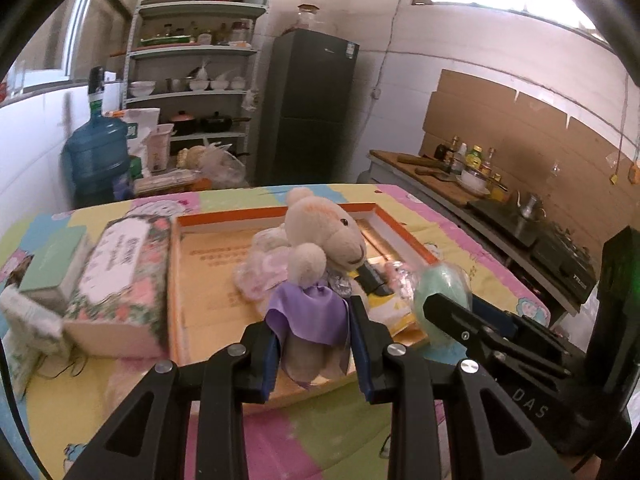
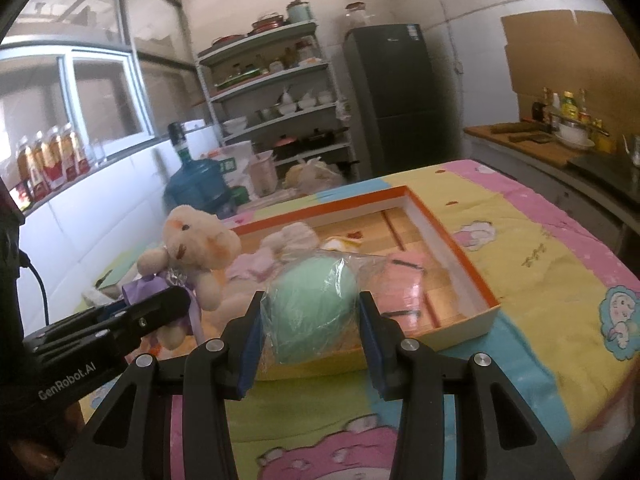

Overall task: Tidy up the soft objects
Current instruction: 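Carry the purple-dressed bear and green ball bag with both tools over the box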

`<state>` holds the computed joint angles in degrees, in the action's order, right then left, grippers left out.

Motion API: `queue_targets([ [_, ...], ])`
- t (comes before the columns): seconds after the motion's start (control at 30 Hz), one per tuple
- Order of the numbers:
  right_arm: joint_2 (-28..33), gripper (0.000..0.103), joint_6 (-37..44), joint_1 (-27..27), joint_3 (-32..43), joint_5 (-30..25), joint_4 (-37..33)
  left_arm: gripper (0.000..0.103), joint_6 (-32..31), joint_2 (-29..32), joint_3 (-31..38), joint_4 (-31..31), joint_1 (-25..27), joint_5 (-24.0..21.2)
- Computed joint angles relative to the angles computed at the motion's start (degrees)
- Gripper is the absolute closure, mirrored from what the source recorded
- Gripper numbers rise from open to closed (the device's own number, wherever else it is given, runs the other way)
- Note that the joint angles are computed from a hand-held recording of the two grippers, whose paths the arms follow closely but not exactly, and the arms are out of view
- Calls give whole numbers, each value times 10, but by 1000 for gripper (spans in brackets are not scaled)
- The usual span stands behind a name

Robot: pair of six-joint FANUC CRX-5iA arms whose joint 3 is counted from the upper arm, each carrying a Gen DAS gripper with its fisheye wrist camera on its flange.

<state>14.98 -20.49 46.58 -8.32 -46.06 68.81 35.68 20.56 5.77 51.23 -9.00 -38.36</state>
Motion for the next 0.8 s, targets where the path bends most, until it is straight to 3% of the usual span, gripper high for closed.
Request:
queue_targets([
  [0.4, -21, 58, -25, -37, -36, 13, 12, 72, 55, 50, 77, -54, -28, -17],
  [0.8, -7, 58, -7, -66, -27, 50, -3, 72, 114, 95, 139, -107, -33, -42],
])
